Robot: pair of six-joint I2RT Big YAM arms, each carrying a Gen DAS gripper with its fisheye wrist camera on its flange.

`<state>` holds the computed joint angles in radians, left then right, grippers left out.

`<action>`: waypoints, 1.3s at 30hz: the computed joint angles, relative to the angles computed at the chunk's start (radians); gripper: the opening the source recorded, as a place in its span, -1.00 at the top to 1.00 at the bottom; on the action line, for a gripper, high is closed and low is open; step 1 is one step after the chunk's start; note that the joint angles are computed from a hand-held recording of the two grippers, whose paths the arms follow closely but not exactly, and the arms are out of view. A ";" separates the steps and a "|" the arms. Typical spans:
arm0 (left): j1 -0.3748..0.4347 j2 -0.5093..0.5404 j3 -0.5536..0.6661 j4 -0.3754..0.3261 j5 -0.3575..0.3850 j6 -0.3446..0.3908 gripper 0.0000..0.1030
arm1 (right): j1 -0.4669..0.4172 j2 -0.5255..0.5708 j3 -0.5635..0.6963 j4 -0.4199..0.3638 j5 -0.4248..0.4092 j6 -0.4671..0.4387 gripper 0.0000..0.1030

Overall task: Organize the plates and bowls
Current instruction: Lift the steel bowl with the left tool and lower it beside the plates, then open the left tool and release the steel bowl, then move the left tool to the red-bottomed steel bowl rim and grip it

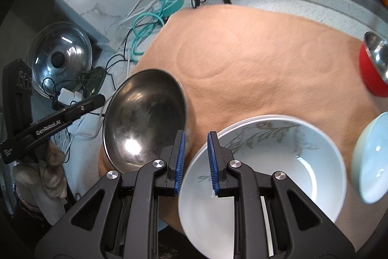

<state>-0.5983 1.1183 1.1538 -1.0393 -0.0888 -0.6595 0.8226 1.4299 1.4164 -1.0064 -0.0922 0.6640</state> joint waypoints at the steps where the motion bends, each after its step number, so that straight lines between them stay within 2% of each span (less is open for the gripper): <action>1: -0.008 0.007 0.012 0.002 -0.008 0.008 0.73 | -0.002 -0.005 0.003 -0.008 0.011 -0.004 0.63; 4: -0.029 0.031 0.050 0.011 -0.019 0.029 0.73 | -0.009 -0.024 0.006 -0.027 0.055 -0.022 0.57; 6: -0.047 0.055 0.079 0.017 -0.025 0.043 0.73 | -0.014 -0.041 0.006 -0.041 0.096 -0.037 0.37; 7: -0.054 0.066 0.092 0.020 -0.025 0.049 0.73 | -0.017 -0.049 0.004 -0.044 0.109 -0.042 0.33; 13: -0.105 0.158 0.183 0.041 -0.013 0.072 0.73 | -0.062 -0.101 -0.023 -0.065 0.159 -0.077 0.31; 18: -0.147 0.257 0.274 0.057 0.007 0.095 0.73 | -0.129 -0.147 -0.066 -0.072 0.160 -0.097 0.31; 20: -0.158 0.297 0.311 0.060 0.023 0.104 0.67 | -0.163 -0.168 -0.087 -0.070 0.151 -0.104 0.30; 22: -0.170 0.342 0.352 0.061 0.047 0.108 0.67 | -0.206 -0.195 -0.112 -0.064 0.140 -0.111 0.27; 24: -0.183 0.386 0.394 0.059 0.054 0.115 0.67 | -0.248 -0.220 -0.135 -0.063 0.137 -0.119 0.15; 30: -0.206 0.507 0.510 0.054 0.108 0.096 0.67 | -0.375 -0.266 -0.184 -0.059 0.107 -0.143 0.12; 33: -0.214 0.564 0.572 0.043 0.133 0.092 0.58 | -0.443 -0.282 -0.207 -0.052 0.077 -0.156 0.11; 39: -0.223 0.659 0.683 0.026 0.168 0.074 0.58 | -0.558 -0.277 -0.228 -0.044 0.043 -0.193 0.11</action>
<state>-0.8215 1.7776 1.8364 -1.0130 0.0795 -0.5854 0.2650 1.1528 1.1881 -1.0505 -0.0488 0.4705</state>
